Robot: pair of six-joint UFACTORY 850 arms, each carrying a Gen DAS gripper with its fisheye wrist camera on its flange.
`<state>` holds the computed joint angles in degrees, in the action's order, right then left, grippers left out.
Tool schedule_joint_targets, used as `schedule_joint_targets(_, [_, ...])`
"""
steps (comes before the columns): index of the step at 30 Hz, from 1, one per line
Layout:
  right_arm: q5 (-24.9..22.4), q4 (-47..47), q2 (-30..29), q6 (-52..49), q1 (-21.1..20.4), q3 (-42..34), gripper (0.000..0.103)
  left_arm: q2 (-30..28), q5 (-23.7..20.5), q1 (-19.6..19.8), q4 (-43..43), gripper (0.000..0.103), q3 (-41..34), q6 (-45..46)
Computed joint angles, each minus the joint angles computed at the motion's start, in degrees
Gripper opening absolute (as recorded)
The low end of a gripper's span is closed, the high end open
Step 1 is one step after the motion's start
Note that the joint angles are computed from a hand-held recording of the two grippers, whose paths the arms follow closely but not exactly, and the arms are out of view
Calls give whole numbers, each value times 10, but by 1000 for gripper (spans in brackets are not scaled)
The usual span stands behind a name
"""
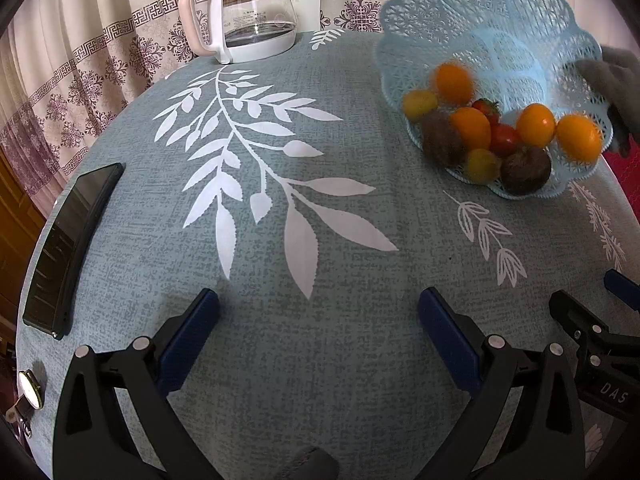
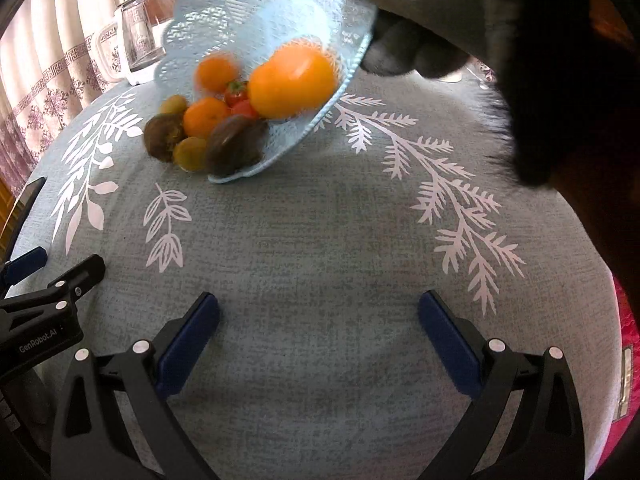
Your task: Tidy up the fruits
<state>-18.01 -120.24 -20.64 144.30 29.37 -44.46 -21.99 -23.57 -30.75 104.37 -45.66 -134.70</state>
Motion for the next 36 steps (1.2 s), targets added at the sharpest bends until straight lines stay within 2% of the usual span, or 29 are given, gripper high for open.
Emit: schedule_joint_targets(36, [1,-8,1,6,-2,1,98,-1,0,1,-1,101,-2,2])
